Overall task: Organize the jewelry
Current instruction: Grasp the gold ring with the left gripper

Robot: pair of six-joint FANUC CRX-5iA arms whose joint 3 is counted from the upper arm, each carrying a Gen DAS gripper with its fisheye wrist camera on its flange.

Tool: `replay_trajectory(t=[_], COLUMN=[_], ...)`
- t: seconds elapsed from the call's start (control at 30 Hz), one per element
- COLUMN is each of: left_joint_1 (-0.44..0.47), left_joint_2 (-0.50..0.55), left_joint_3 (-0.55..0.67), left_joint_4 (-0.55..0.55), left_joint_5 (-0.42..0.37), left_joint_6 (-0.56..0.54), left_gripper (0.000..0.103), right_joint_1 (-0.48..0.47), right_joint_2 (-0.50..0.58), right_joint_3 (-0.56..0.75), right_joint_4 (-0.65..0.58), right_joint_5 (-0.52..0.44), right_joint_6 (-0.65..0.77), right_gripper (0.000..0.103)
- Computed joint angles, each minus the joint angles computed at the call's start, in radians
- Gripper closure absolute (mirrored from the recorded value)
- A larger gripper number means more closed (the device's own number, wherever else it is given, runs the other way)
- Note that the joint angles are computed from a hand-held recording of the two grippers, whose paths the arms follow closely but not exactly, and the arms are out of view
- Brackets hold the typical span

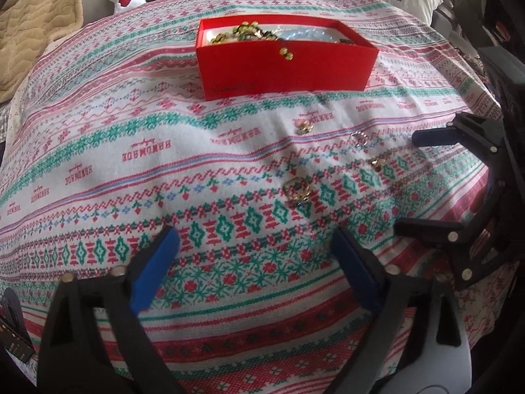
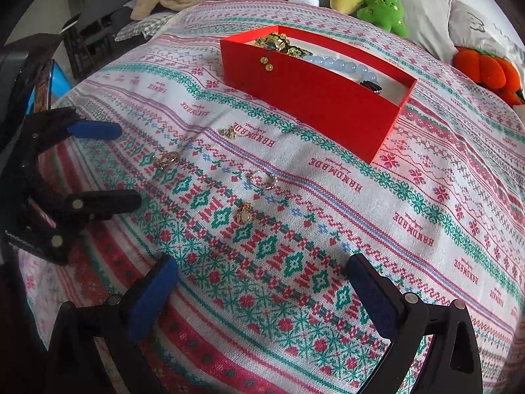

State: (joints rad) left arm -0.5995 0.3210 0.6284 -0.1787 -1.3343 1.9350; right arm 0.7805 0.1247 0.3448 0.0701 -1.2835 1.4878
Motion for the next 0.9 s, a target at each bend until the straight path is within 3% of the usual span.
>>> replay_trajectory(t=[0.1, 0.17, 0.6, 0.83, 0.9], left_joint_1=[0.010, 0.017, 0.034, 0.019, 0.021], left_joint_2=[-0.002, -0.001, 0.076, 0.087, 0.078], left_joint_3=[-0.010, -0.017, 0.071, 0.107, 0.099], left_joint_4=[0.048, 0.080, 0.143, 0.100, 0.097], left_joint_5=[0.037, 0.054, 0.006, -0.016, -0.016], left_joint_6=[-0.036, -0.056, -0.045, -0.038, -0.029], left_gripper=[0.042, 0.050, 0.088, 0.088, 0.088], right_joint_1=[-0.001, -0.003, -0.005, -0.023, -0.031], right_joint_2=[0.004, 0.009, 0.026, 0.039, 0.047], right_joint_3=[0.007, 0.015, 0.044, 0.081, 0.097], right_joint_4=[-0.002, -0.004, -0.010, -0.047, -0.059], right_joint_5=[-0.002, -0.007, -0.016, -0.027, -0.028], right_joint_6=[0.002, 0.007, 0.010, 0.006, 0.001], right_gripper=[0.000, 0.000, 0.000, 0.007, 0.013])
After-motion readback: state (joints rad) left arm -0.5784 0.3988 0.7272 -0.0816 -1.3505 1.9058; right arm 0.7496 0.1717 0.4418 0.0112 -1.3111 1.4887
